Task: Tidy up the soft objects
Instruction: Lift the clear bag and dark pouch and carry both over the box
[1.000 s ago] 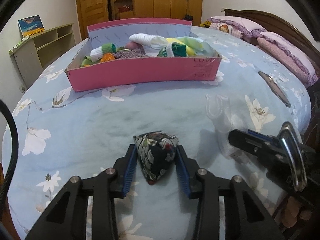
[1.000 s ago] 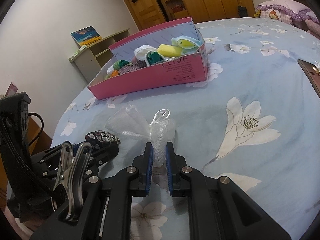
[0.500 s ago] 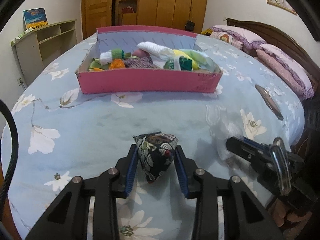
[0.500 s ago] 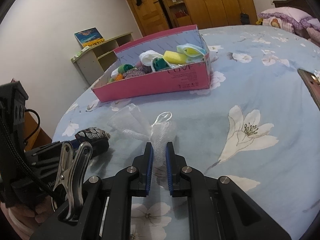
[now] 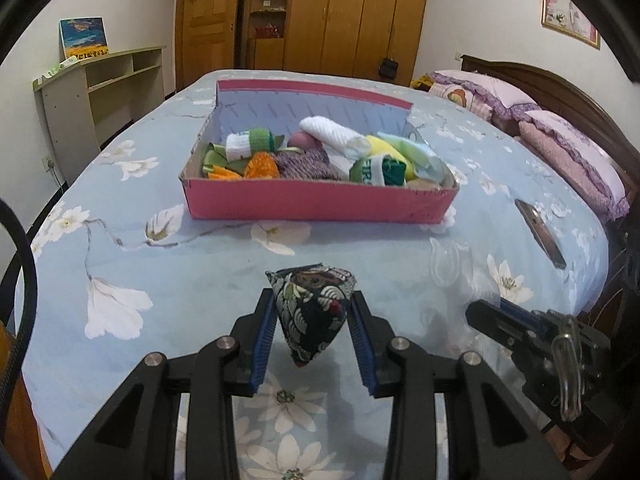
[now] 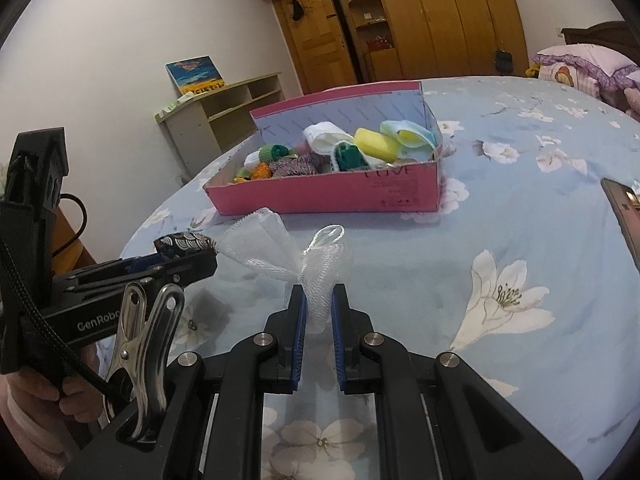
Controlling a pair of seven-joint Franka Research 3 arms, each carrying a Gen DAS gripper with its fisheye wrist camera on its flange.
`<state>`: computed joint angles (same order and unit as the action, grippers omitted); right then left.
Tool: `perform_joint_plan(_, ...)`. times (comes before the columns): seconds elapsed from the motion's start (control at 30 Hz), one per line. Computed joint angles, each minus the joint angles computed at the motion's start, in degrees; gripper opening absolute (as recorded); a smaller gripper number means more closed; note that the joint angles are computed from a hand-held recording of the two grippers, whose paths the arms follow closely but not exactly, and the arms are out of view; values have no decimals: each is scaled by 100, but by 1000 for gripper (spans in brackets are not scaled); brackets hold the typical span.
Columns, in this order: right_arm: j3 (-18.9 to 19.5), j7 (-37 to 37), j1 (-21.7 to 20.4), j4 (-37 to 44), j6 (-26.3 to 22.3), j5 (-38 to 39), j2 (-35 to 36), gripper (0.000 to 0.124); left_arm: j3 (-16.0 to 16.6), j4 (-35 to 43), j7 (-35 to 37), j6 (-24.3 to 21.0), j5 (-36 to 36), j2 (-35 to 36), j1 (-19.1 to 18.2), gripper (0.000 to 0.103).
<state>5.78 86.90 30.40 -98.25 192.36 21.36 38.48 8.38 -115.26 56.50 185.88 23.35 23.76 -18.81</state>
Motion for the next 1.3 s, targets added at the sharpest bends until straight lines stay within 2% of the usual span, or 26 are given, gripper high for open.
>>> perform_joint_plan(0.1,-31,6,18,40,-76,-3,-18,13,-80,50,43,-41,-6,-5,92,37)
perform_joint_plan(0.17,-3,-2,-15,44,-137,-35,-51,13,-336,123,137,-103,-10,-7,349,37)
perform_joint_plan(0.23,-233,33,160,138,-259,-3,-58,13,-314,204,136,-126,5,0,359,37)
perform_joint_plan(0.33,-355,25,238,236,-412,-73,-87,13,-220,326,89,-147,35,7,321,37)
perform_joint_plan(0.43,-698,46,503,297,-578,-165,-116,13,-133,477,71,-213,110,19,290,37)
perform_joint_plan(0.53,-642,52,407,413,-742,-278,-109,13,-213,683,98,-320,188,81,389,37)
perform_joint_plan(0.6,-662,96,381,538,-829,-340,-65,13,-408,854,174,-406,200,152,579,37)
perform_joint_plan(0.73,-839,272,441,774,-948,-441,32,13,-506,1195,186,-492,226,349,696,37)
perform_joint_plan(0.87,-1167,535,606,1056,-1031,-585,158,13,-1011,1624,445,-746,57,631,1115,38)
perform_joint_plan(0.93,-1172,606,570,1180,-1028,-644,214,13,-1152,1816,559,-810,-26,764,1225,38)
perform_joint_plan(1.07,-1323,772,587,1550,-1063,-753,415,13,-1045,2240,595,-933,-62,1037,1137,38)
perform_joint_plan(1.2,-1262,823,428,1972,-1159,-847,648,13,-1148,2679,695,-1206,-169,1312,1203,38)
perform_joint_plan(1.3,-1232,857,319,2342,-1314,-933,853,13,-1050,2932,664,-1298,-160,1490,1134,38)
